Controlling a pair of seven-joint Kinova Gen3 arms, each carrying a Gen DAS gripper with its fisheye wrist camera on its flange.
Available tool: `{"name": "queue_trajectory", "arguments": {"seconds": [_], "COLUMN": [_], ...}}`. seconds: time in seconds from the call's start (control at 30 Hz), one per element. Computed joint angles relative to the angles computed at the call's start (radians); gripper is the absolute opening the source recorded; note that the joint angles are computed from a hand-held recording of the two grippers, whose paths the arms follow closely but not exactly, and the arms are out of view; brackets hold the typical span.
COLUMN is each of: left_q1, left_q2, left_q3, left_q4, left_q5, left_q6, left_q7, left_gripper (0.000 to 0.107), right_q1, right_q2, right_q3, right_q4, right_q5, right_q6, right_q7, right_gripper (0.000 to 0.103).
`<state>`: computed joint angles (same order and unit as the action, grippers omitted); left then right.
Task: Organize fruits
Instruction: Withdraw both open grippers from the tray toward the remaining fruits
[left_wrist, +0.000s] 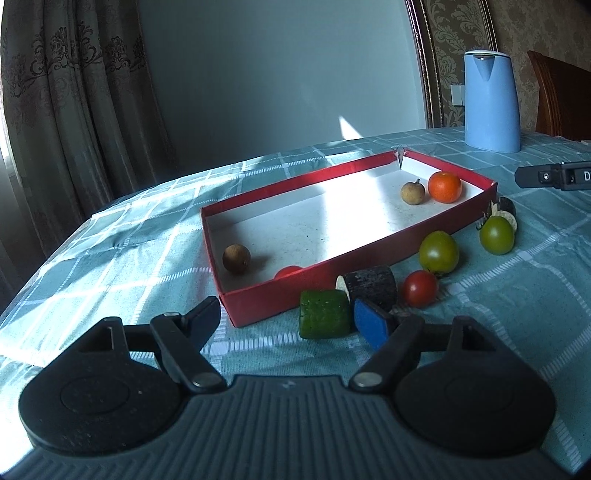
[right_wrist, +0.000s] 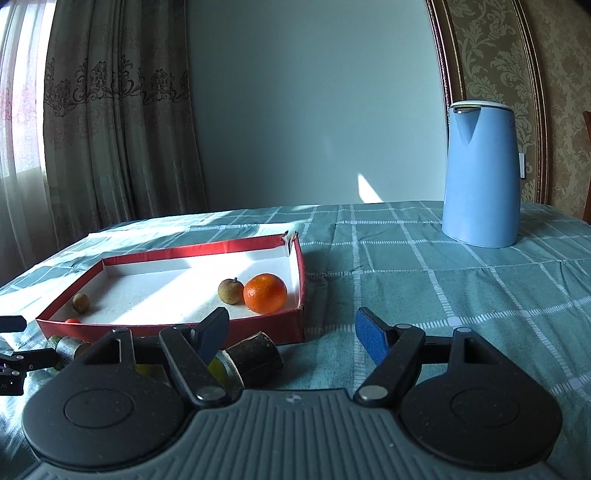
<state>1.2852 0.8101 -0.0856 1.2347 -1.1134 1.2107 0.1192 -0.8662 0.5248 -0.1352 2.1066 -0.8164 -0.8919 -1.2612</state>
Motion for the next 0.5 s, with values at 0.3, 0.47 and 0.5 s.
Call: {"name": "queue_trajectory", "arguments": {"seconds": [0.3, 0.47, 0.5], "left_q1": [-0.039, -0.057, -0.059], "left_q2": [0.003, -0.048, -0.057], "left_q3": [0.014, 0.011, 0.011], "left_q4": [-0.029, 0.054, 0.071], "left_q5": [0.049, 0.036, 0.032], "left_q6": [-0.041, -0.159, -0.180], "left_q7": [-0.160, -0.139, -0.128], "left_gripper": [0.067, 0.055, 0.048], "right_q1": [0.008, 0.009, 0.011], "right_q2": [-0.003, -0.004, -0.004], "right_q3": [0.001, 0.002, 0.001], "right_q4": [-0.001, -0.001, -0.001], "right_q5": [0.010, 0.013, 0.017], "right_q6": [0.015, 0.018, 0.018], "right_q7": [-0.015, -0.019, -0.022], "right_gripper": [0.075, 0.075, 0.075]}}
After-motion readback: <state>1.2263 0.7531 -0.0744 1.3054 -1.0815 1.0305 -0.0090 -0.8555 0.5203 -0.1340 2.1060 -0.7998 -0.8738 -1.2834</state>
